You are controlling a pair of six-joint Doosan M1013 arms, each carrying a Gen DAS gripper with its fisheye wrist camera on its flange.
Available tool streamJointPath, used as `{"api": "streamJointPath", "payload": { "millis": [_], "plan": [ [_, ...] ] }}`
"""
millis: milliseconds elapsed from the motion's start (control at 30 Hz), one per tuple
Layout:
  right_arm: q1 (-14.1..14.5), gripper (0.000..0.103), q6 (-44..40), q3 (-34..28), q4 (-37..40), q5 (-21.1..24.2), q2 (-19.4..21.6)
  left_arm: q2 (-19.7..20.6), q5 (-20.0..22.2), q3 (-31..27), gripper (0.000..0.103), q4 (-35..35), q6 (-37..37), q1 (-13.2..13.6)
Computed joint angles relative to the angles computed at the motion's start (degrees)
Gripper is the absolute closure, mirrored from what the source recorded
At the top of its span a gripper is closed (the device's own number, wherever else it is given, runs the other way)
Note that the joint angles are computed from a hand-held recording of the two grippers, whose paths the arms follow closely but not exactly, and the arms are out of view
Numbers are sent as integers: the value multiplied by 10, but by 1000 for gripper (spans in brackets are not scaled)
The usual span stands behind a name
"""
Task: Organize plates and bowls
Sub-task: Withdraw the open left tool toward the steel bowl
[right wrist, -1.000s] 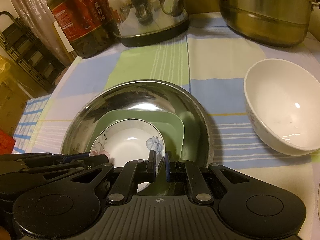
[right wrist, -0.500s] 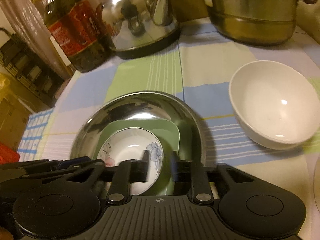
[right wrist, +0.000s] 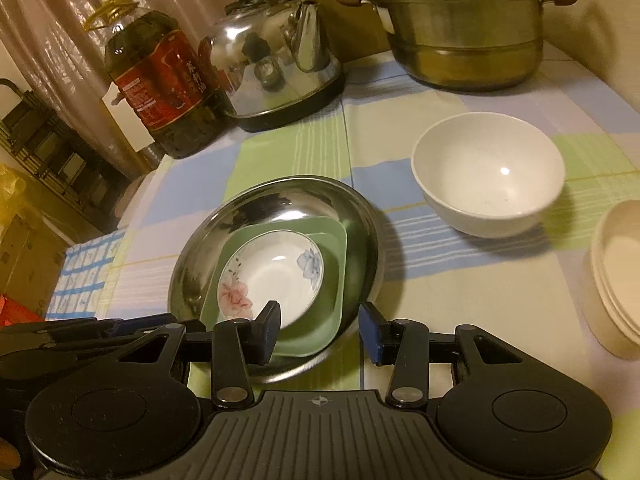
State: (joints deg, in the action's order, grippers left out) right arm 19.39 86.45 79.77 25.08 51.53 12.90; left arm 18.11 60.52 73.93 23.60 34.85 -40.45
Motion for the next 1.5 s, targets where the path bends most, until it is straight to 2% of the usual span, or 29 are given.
{"api": "streamJointPath", "payload": {
  "millis": [267,600,1133,1500],
  "plan": [
    [0,59,9,19,-3,-6,-24,-14,2,9,78,6,-17,-16],
    [-15,58,-56,35,27,32,-48,-17,60,-1,78,43,-92,-55],
    [-90,50,-159,91,104,107,-107,7,140,-45,78,74,-183,-135],
    [-151,48,-182,129,109,138,-146,37,150,-85,78,72,-182,-170]
  ]
}}
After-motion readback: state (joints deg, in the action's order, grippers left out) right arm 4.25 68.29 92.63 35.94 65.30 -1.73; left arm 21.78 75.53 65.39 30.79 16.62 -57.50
